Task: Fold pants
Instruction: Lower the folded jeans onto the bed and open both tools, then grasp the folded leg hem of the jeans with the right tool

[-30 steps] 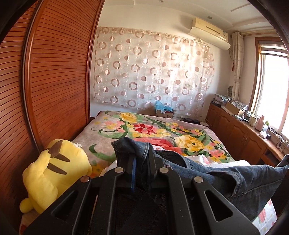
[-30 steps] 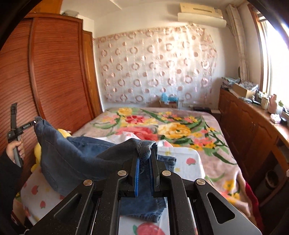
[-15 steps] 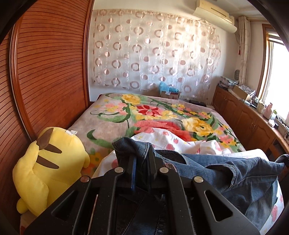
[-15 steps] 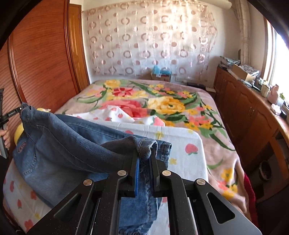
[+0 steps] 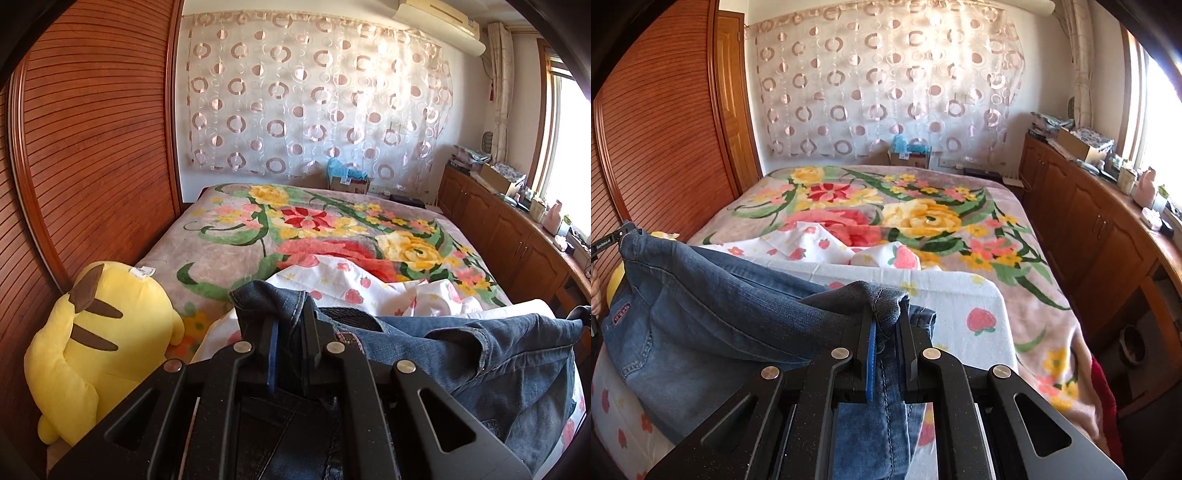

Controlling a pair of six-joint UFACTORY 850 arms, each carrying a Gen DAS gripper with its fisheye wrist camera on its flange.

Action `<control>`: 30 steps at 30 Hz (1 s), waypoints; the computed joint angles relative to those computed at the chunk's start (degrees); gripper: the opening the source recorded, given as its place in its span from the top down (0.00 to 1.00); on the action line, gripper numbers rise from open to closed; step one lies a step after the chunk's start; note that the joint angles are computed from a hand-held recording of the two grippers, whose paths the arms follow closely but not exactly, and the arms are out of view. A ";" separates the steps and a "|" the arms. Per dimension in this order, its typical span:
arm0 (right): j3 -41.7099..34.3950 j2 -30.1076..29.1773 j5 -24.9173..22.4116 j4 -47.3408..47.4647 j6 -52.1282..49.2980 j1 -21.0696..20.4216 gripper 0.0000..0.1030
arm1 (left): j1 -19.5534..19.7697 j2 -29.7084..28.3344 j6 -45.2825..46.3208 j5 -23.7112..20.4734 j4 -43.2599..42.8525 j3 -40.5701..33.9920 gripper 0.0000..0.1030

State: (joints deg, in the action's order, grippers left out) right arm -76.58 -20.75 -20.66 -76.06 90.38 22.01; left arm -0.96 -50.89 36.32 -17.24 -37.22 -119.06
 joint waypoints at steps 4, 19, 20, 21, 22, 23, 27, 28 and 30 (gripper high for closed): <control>-1.85 -1.31 -0.43 4.52 -4.91 -0.46 0.92 | 0.26 -0.74 -2.89 -2.69 2.83 -1.28 0.78; -6.69 -4.24 -2.39 14.93 -14.65 -1.11 0.88 | 0.33 7.99 17.84 -2.31 -12.98 13.03 0.17; -6.40 -3.92 -2.26 15.14 -14.64 -1.10 0.80 | 0.25 8.47 18.74 -2.28 -13.53 13.81 0.17; -6.20 -3.79 -2.53 14.31 -13.82 -1.07 0.76 | 0.09 9.24 19.84 -2.14 -14.02 15.12 0.17; -5.84 -3.48 -2.87 13.51 -13.12 -0.99 0.67 | -0.06 9.84 20.42 -1.86 -14.26 16.11 0.17; -5.53 -3.36 -2.76 13.05 -12.65 -0.99 0.56 | -0.25 10.75 22.13 -1.51 -15.62 17.67 0.17; -3.50 -2.14 0.30 14.83 -14.70 -1.48 0.48 | -0.80 13.66 30.11 -1.04 -22.65 22.55 0.17; -3.39 -2.14 0.56 15.98 -16.06 -1.62 0.48 | -0.82 13.97 30.91 -1.19 -23.35 23.09 0.17; -3.52 -2.44 1.58 21.36 -21.73 -2.12 0.48 | -1.08 14.88 32.42 -2.06 -24.88 24.81 0.17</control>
State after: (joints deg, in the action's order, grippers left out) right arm -80.10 -23.19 -19.08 -54.71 68.65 19.90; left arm -2.04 -36.01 68.74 -19.30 -62.11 -94.25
